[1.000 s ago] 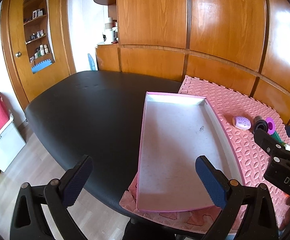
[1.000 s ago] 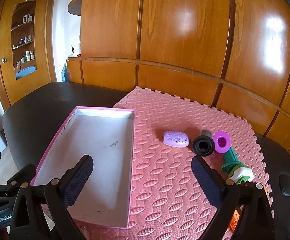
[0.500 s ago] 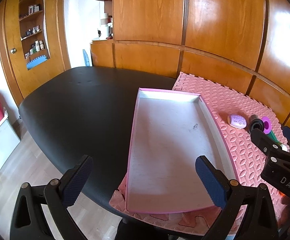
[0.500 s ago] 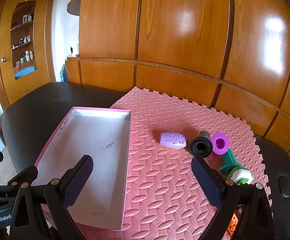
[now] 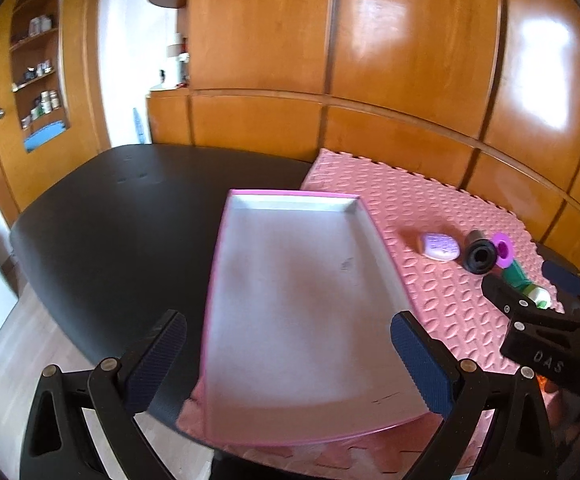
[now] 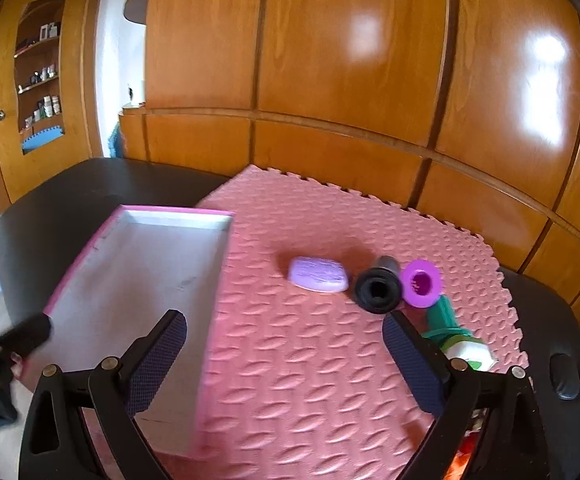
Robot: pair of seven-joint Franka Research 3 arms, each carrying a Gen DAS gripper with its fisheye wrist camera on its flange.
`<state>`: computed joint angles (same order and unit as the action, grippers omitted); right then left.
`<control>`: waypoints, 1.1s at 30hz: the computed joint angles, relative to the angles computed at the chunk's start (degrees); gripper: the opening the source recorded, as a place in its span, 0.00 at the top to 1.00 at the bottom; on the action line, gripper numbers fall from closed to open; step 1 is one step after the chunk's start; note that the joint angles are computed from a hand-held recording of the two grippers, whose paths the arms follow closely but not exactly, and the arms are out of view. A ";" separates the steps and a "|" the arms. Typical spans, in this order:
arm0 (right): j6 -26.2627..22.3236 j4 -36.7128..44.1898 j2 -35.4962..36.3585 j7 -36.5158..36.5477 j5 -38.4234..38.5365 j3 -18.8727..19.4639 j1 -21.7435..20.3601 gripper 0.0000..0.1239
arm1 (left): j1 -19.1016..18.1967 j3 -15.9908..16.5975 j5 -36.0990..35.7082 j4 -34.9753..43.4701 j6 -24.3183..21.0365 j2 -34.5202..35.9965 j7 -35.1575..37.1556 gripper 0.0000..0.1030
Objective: Organize rigid objects
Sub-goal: 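Grasp the lavender egg-shaped soap with the left gripper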
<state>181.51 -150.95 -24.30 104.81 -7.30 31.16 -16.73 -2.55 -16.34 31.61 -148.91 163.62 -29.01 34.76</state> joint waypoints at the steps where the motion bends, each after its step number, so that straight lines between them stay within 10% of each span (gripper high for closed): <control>1: -0.46 0.27 0.88 -1.06 0.22 -2.28 1.19 0.19 | -0.84 0.75 -0.56 0.34 0.63 0.64 0.92 0.00; 13: 3.51 5.21 10.86 -4.85 1.06 -12.63 -7.27 0.19 | -8.30 2.86 -5.88 15.63 0.07 16.04 17.41 0.00; 19: 2.89 5.94 12.21 -13.62 14.01 -32.03 11.93 0.19 | -10.41 2.10 -6.39 27.35 -5.19 27.85 21.55 0.01; 33: 2.82 6.41 10.23 -25.67 29.09 -45.03 27.20 0.19 | -13.54 3.19 -16.87 54.75 -19.13 50.57 23.38 0.09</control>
